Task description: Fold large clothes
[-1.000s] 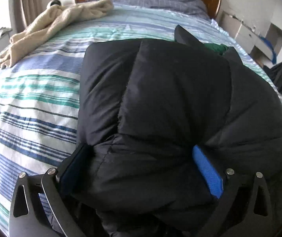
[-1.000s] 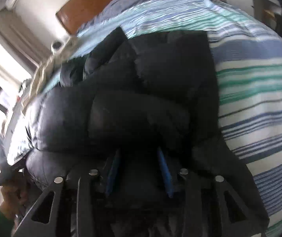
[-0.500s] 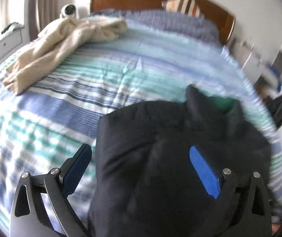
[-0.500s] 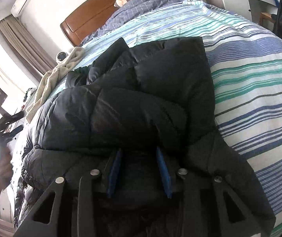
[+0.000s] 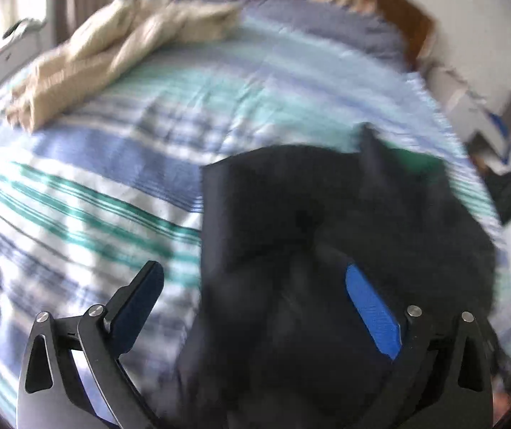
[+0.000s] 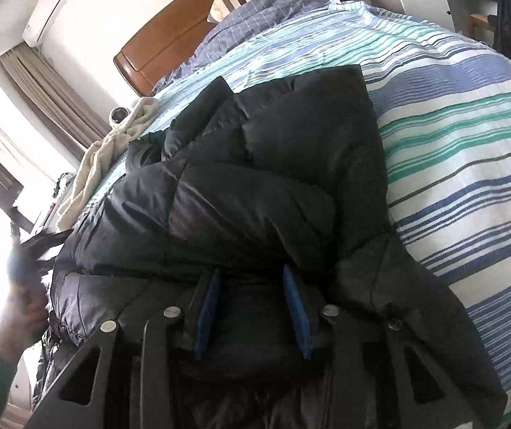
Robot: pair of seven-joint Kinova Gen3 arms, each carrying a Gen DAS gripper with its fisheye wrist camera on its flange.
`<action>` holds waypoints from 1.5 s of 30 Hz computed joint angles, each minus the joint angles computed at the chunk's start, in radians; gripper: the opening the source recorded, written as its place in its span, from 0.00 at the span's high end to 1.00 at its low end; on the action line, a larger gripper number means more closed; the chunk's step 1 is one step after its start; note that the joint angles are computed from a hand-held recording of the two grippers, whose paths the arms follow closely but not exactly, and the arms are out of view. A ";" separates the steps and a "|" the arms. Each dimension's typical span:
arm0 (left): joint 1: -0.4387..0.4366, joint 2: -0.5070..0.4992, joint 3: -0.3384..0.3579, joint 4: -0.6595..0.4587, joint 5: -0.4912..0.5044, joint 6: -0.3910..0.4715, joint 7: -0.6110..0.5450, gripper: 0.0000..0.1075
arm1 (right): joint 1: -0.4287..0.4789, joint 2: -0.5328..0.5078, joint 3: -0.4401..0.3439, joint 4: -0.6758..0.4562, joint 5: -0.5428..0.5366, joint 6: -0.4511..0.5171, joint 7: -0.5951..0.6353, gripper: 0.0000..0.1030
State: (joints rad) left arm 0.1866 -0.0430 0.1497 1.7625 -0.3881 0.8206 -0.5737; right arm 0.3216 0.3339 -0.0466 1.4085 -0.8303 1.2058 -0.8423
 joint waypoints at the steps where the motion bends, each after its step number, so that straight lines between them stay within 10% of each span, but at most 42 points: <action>1: 0.000 -0.021 0.032 0.011 -0.040 0.002 0.010 0.05 | 0.004 0.001 -0.002 0.000 -0.002 0.002 0.002 0.65; 10: 0.107 -0.011 -0.086 0.134 0.047 -0.090 0.005 0.05 | 0.003 -0.019 -0.008 0.000 0.028 -0.011 -0.011 0.65; 17: 0.165 -0.147 0.150 0.077 -0.076 0.118 0.123 0.05 | -0.074 -0.177 0.108 -0.033 0.117 0.128 0.043 0.57; 25: 0.371 0.033 0.387 -0.031 -0.111 0.375 0.179 0.05 | -0.072 -0.394 0.084 0.153 0.335 0.289 0.238 0.56; 32: 0.575 -0.068 0.273 0.022 -0.009 0.463 0.302 0.05 | -0.081 -0.445 0.288 0.216 0.315 0.355 0.266 0.56; 38: 0.406 -0.134 0.494 -0.020 0.116 0.707 0.243 0.05 | -0.021 -0.463 0.323 0.161 0.397 0.466 0.390 0.56; 45: 0.414 -0.399 0.417 -0.114 0.077 0.937 0.385 0.05 | 0.046 -0.489 0.463 0.055 0.248 0.564 0.465 0.54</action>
